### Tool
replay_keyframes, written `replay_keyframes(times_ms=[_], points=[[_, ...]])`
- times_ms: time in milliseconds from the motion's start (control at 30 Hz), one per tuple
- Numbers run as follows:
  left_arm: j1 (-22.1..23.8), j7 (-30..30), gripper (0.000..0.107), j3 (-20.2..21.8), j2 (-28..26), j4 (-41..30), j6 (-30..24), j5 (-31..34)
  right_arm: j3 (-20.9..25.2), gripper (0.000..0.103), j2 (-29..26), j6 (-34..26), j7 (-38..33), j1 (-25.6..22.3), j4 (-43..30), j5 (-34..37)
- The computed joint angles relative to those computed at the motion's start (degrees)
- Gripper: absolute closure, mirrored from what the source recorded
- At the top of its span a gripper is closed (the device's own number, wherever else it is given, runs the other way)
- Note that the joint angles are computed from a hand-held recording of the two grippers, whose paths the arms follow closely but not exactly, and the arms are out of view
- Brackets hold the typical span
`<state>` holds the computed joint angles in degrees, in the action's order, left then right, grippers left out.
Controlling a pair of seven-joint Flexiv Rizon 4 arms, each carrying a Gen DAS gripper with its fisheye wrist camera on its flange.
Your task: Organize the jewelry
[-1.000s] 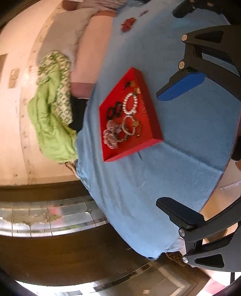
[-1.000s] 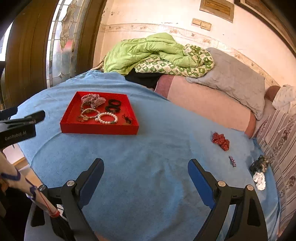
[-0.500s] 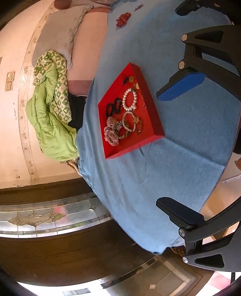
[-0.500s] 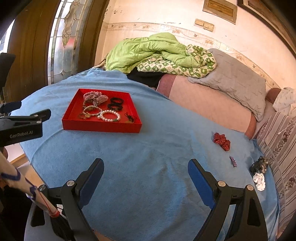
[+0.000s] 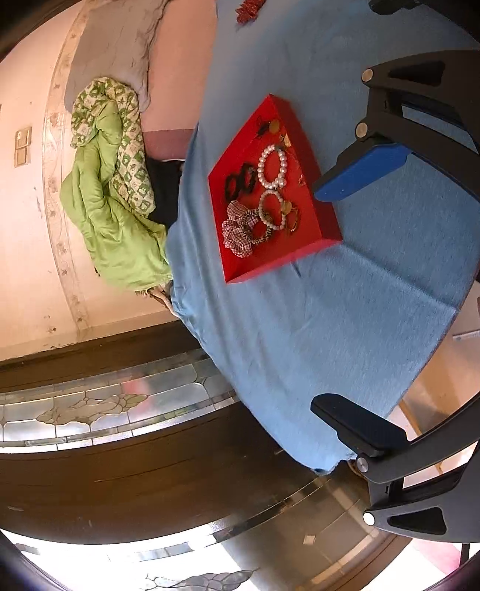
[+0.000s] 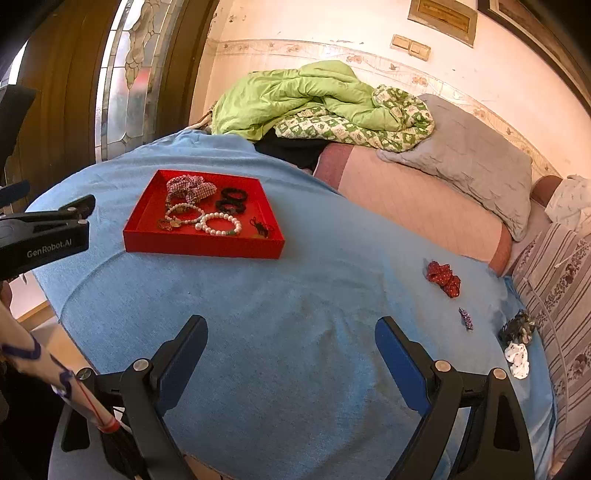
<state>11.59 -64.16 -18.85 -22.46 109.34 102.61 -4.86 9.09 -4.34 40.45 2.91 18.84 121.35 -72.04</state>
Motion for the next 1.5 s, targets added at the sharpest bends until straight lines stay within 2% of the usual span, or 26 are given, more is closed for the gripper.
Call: replay_keyframes(times_ms=[67,267,600,1000,1200,1500], points=[[-0.74,0.28,0.004,0.93,0.00,-0.18,-0.05,0.13,0.00,0.009,-0.02,0.18,-0.02,-0.02,0.05,-0.09],[0.22,0.92,0.004,-0.20,-0.07,-0.09,0.03,0.59,-0.01,0.009,-0.09,0.16,-0.15,0.01,0.05,-0.06],[3.56,1.92,0.004,-4.27,-0.01,0.43,-0.75,0.82,0.07,0.009,-0.18,0.01,-0.15,0.20,0.03,0.11],[3.28,2.80,0.004,-4.09,0.11,0.73,-1.04,-0.33,0.03,0.009,-0.28,0.09,-0.40,0.30,0.03,0.42],[1.47,2.50,0.004,-2.07,0.04,0.58,-0.70,-0.48,0.00,0.009,-0.24,0.13,-0.36,0.27,0.05,0.40],[2.90,3.21,0.004,-3.78,-0.24,0.49,-1.35,-0.29,-0.04,0.009,-0.35,0.34,-0.13,0.26,0.17,0.45]])
